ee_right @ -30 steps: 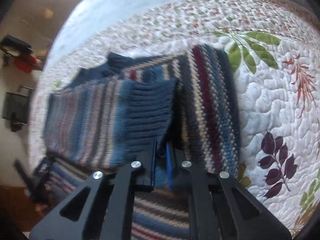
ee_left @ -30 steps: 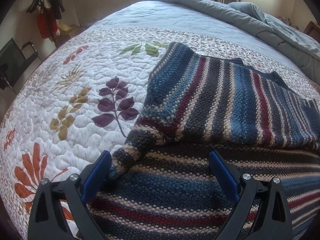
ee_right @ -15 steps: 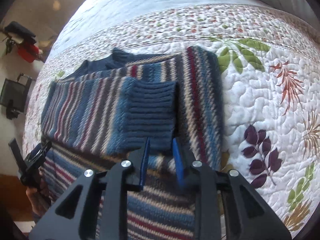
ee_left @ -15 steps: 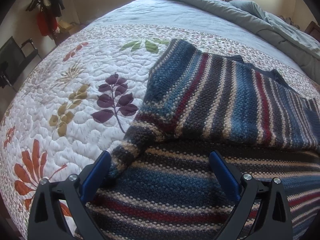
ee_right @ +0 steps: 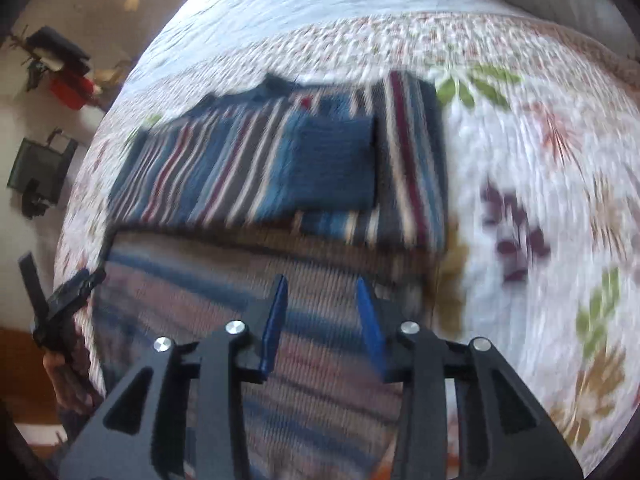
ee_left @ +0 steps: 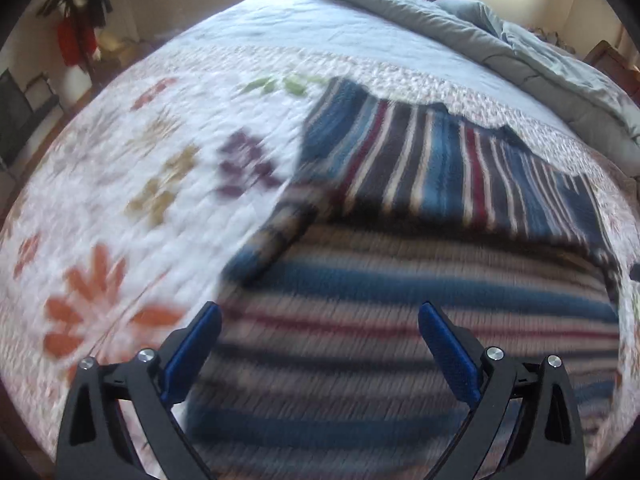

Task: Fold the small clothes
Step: 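Grasp the ribbed hem of the sweater with the left gripper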

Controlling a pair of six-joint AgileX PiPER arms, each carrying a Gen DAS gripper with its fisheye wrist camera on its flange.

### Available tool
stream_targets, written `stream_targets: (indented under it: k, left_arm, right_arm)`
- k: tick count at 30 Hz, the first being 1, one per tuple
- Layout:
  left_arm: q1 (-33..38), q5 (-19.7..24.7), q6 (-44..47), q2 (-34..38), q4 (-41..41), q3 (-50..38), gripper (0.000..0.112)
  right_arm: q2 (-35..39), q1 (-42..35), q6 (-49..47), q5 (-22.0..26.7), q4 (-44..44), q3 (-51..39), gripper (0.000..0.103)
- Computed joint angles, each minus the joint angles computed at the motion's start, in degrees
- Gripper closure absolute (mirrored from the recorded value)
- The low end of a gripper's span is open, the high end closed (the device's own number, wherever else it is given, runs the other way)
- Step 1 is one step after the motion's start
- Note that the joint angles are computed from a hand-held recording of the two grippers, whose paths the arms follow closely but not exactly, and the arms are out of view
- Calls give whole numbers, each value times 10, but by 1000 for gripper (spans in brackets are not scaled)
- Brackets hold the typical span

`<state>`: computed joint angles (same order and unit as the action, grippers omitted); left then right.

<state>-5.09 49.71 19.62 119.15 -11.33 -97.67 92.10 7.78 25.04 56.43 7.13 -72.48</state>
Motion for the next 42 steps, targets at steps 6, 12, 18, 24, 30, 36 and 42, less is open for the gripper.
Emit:
stream_targets:
  k: [6,12,18,24,30,36,42]
  left_arm:
    - [98,18,114,-109,9,155,13]
    - [177,56,215,-162,-13,244,13]
    - [177,82,253,-180,-50,300,13]
    - [141,59,234,-201,-48,351,15]
    - [125,29,230,-239,-64,396,62]
    - [158,82,244,-229,-112,358,87]
    - [159,87,247,-202,-105,348,76]
  right_arm:
    - [-209,147,132,-7,29,216,56]
    - [-279,399,381,-16,-23,317,42]
    - [-308,503,548,-87,-66,392,42]
    - [-273,506,571,-106,-72,397,41]
    - [-249,513,593,-163,-73,411,37]
    - [-236,525,591,-203,-75,394,40]
    - [-158,532,556,-237,-51,371,60]
